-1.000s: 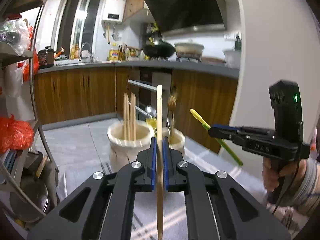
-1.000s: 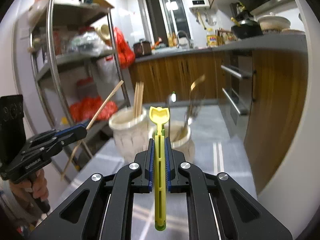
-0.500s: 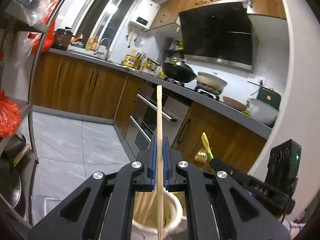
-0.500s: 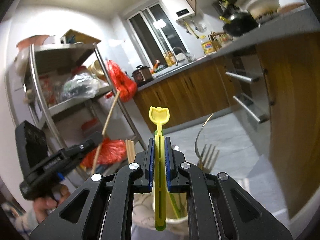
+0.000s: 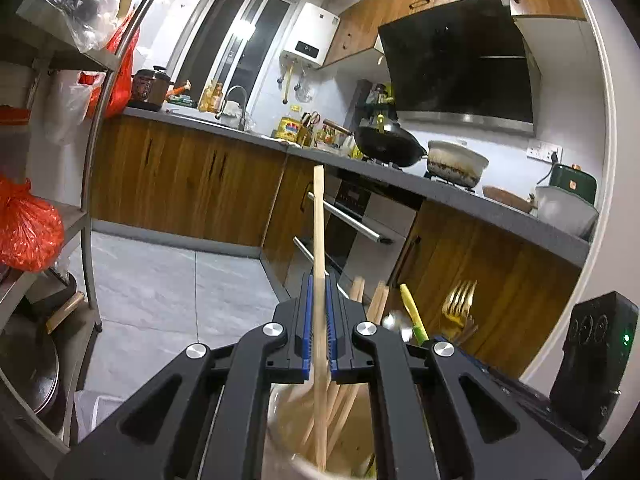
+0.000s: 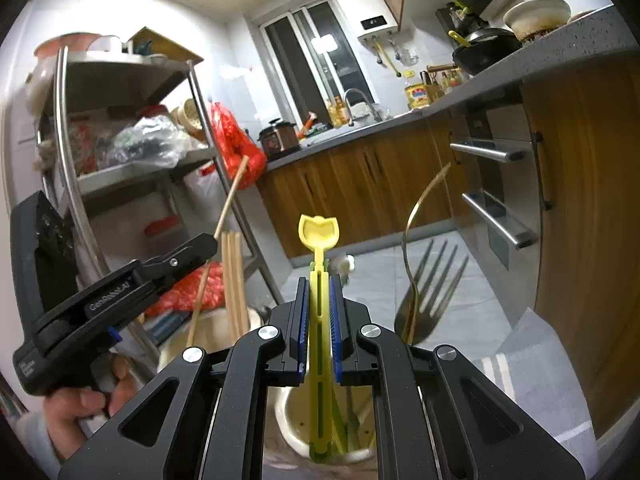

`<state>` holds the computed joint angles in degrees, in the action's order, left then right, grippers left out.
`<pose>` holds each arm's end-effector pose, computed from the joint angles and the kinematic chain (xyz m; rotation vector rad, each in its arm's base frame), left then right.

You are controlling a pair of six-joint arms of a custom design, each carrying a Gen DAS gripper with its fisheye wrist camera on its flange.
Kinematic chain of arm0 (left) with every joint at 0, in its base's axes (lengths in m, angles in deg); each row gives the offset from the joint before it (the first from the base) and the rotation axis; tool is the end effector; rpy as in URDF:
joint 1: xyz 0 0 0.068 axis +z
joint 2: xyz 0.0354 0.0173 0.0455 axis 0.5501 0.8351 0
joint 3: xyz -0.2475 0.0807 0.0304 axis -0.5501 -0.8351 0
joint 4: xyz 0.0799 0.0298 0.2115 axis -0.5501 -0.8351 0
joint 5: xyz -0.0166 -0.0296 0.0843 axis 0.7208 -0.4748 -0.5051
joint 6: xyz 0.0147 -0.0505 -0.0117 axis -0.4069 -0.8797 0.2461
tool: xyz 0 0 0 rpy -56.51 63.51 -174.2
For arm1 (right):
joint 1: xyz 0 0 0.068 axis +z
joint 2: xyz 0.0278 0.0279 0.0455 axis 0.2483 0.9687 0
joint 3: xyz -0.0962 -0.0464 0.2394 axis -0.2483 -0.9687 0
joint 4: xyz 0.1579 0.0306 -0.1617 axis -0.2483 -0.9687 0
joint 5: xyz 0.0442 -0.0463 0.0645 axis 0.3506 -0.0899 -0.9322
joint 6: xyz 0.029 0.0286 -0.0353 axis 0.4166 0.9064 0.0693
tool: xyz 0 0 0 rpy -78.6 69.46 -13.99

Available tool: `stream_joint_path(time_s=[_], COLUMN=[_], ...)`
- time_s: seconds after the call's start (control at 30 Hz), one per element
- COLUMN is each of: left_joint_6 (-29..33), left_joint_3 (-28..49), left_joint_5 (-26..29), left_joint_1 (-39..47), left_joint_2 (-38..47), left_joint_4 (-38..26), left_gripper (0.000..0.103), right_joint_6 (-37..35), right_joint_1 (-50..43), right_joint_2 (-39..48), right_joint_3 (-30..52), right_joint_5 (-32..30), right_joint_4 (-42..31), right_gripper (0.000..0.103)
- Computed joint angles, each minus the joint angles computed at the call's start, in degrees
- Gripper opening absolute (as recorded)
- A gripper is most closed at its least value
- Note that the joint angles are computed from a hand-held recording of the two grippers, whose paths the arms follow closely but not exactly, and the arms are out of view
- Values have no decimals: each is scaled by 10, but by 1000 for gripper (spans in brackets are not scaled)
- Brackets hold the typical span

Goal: Organize utensils
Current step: 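Lower the chopstick into the large pot while the right gripper lowers the yellow utensil into the small pot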

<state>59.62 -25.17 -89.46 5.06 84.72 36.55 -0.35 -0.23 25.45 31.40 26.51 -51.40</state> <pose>0.2812 -0.1402 0.2215 -0.0927 1.8129 -0.3674 0.2952 -0.0477 0.1797 -0.3340 1.8581 0.7349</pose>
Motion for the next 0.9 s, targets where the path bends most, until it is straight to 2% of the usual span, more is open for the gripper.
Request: stream_joint_path(time_s=[0.23, 0.43, 0.6, 0.8, 0.9], left_joint_6=[7, 7, 9, 7, 8], left_joint_3=[-60, -66, -65, -63, -63], left_joint_5=[1, 11, 16, 18, 19], left_joint_1=[-16, -15, -16, -17, -15], left_joint_2=[-35, -53, -52, -50, -50], left_joint_4=[9, 1, -5, -10, -11], left_gripper=[6, 6, 6, 6, 6], right_joint_6=[-32, 6, 23, 32, 24], right_joint_1=[-7, -13, 1, 41, 43], right_joint_2=[-17, -16, -12, 4, 8], right_joint_3=[-25, -17, -14, -35, -52], right_joint_5=[-5, -22, 8, 87, 100], right_joint_4=[-2, 9, 34, 131, 164], right_gripper=[10, 10, 10, 10, 10])
